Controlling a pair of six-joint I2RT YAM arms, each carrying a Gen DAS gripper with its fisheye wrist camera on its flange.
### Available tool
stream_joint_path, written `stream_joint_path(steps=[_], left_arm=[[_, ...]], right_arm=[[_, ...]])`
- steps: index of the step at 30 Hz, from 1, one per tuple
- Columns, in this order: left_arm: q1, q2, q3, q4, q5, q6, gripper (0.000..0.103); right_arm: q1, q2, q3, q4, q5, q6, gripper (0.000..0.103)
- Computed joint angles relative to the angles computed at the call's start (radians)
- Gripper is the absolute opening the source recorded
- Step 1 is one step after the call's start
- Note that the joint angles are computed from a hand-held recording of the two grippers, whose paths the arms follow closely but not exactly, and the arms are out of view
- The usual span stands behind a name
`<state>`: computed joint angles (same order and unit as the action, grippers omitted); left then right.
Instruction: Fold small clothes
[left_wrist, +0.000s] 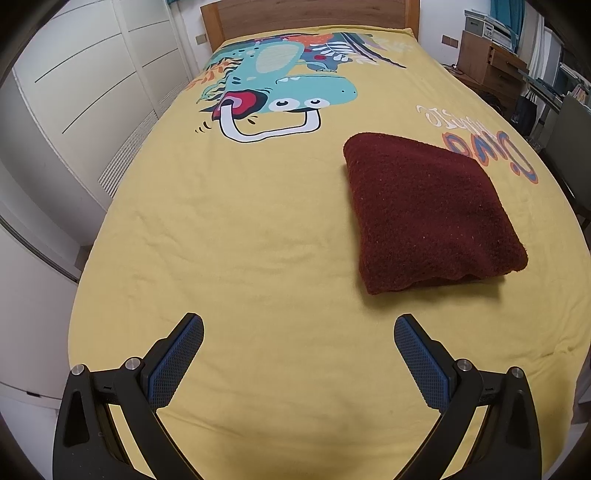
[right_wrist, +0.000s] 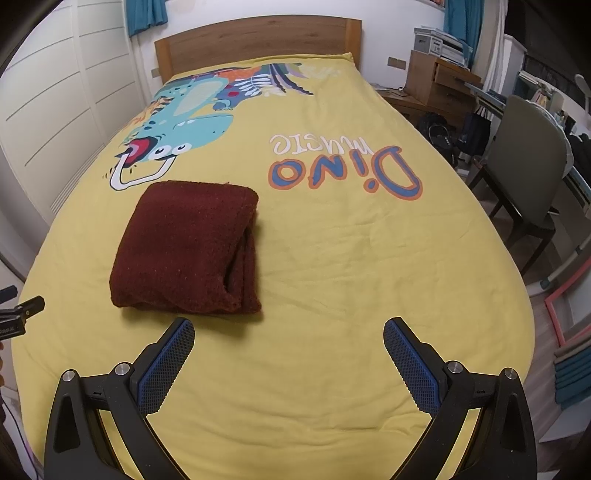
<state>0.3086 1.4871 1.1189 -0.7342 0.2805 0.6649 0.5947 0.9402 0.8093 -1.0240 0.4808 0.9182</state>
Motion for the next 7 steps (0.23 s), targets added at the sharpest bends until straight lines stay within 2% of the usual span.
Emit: stream_joint_path(steps=[7], left_arm=[[0.003, 0.002, 0.001, 0.002, 0.006, 0.007, 0.102]], right_arm=[[-0.01, -0.001, -0.001, 0.003, -0.008, -0.007, 0.102]])
